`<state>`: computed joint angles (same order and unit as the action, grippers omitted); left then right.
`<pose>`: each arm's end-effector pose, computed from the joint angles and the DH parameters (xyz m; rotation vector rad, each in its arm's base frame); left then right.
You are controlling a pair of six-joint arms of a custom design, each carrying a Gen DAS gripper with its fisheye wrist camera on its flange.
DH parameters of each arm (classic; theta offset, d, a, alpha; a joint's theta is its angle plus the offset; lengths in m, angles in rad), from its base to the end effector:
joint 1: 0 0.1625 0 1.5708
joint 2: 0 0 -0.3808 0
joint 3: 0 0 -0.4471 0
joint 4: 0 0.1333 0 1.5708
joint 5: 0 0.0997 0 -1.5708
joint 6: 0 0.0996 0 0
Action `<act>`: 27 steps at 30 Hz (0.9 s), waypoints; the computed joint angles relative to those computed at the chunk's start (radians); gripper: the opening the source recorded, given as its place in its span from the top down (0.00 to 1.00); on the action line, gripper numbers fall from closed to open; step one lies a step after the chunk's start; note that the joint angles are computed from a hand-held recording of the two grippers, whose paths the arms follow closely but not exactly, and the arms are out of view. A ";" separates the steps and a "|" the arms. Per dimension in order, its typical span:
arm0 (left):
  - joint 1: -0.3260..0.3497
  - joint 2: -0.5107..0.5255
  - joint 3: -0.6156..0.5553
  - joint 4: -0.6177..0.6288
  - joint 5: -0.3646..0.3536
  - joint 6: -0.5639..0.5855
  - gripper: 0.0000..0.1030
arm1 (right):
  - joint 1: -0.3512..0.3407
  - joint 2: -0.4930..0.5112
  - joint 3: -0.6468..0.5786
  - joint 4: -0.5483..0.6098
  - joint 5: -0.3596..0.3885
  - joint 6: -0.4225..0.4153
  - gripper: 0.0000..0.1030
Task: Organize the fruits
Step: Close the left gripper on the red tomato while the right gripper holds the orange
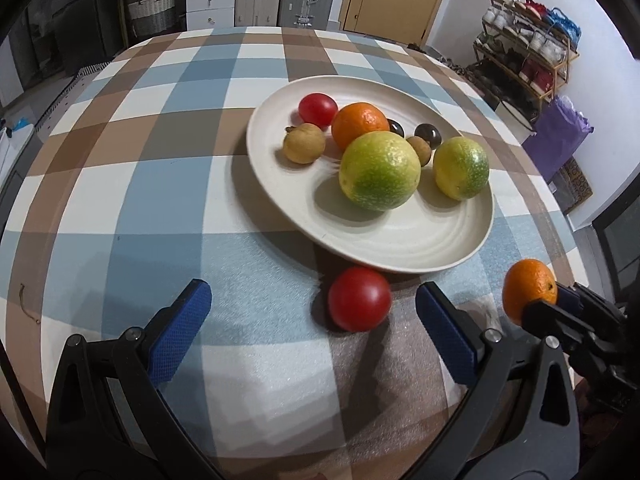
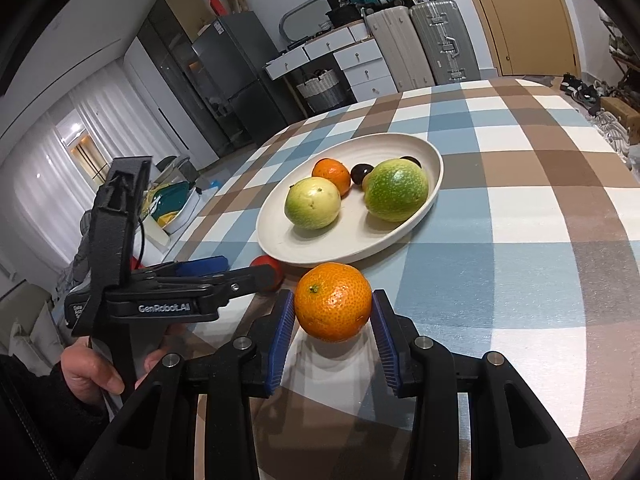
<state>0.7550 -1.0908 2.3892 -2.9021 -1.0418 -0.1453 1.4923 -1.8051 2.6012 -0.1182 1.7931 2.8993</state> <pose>-0.1645 -0.4068 -0.0130 0.8649 2.5186 -0.3722 0.0924 -0.2455 0.0748 0.0729 -2.5534 1.1599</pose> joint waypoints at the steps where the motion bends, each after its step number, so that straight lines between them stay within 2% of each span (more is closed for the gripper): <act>1: -0.008 0.014 -0.007 0.009 0.021 -0.006 0.01 | -0.006 -0.010 0.006 0.004 -0.008 -0.002 0.62; 5: -0.016 0.039 -0.026 0.034 0.035 -0.020 0.01 | -0.083 -0.068 0.032 0.033 -0.092 -0.014 0.62; 10: -0.022 0.058 -0.035 0.030 0.037 -0.003 0.02 | -0.131 -0.108 0.048 0.057 -0.150 -0.032 0.62; 13: -0.024 0.062 -0.038 0.031 0.033 0.011 0.06 | -0.145 -0.130 0.057 0.066 -0.176 -0.044 0.62; 19: -0.029 0.055 -0.025 0.006 0.026 0.037 0.21 | -0.165 -0.181 0.081 0.086 -0.201 -0.056 0.62; 22: -0.032 0.043 -0.010 -0.009 0.028 0.046 0.35 | -0.172 -0.206 0.093 0.093 -0.207 -0.062 0.62; 24: -0.030 0.028 -0.003 -0.006 0.017 0.049 0.51 | -0.165 -0.209 0.094 0.095 -0.198 -0.060 0.62; 27: -0.019 0.001 0.005 0.009 -0.022 0.046 0.55 | -0.157 -0.221 0.100 0.094 -0.188 -0.052 0.62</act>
<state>0.7357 -1.0897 2.3938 -2.8929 -1.0635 -0.0997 1.3356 -2.0260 2.7016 -0.0238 1.6050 2.8477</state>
